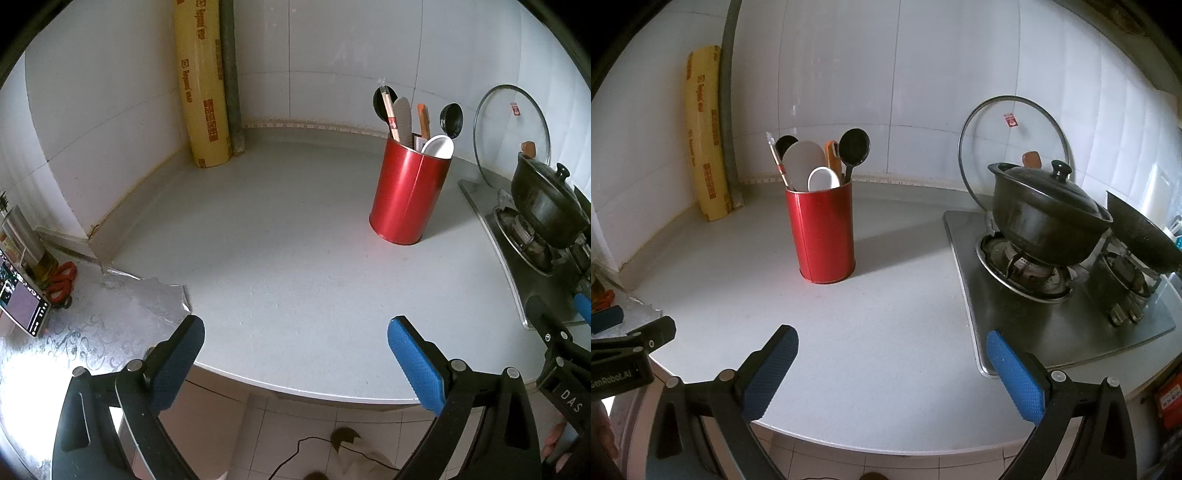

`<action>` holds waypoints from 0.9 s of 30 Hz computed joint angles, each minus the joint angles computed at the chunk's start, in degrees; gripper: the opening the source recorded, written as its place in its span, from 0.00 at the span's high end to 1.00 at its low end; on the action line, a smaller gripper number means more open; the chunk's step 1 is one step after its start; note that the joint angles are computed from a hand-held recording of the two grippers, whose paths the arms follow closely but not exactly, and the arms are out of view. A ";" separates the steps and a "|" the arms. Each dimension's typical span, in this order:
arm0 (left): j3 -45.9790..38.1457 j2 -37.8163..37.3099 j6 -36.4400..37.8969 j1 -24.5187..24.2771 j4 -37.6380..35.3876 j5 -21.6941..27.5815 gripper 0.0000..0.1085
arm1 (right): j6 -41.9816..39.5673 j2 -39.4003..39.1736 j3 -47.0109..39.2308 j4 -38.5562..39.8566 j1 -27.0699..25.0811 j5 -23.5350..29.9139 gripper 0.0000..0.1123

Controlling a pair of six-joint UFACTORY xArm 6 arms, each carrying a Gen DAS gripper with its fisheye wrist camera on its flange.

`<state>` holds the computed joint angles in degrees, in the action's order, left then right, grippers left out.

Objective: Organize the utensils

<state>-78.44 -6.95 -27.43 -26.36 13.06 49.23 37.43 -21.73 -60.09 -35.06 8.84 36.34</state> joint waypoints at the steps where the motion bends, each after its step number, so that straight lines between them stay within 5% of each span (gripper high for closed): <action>1: -0.11 0.09 -0.01 -0.01 0.07 0.06 0.08 | 0.01 0.02 -0.03 -0.04 0.02 0.07 0.08; 27: -1.16 0.98 1.42 -0.06 -1.12 0.80 0.08 | -0.08 0.33 -0.21 0.50 -0.44 0.08 0.08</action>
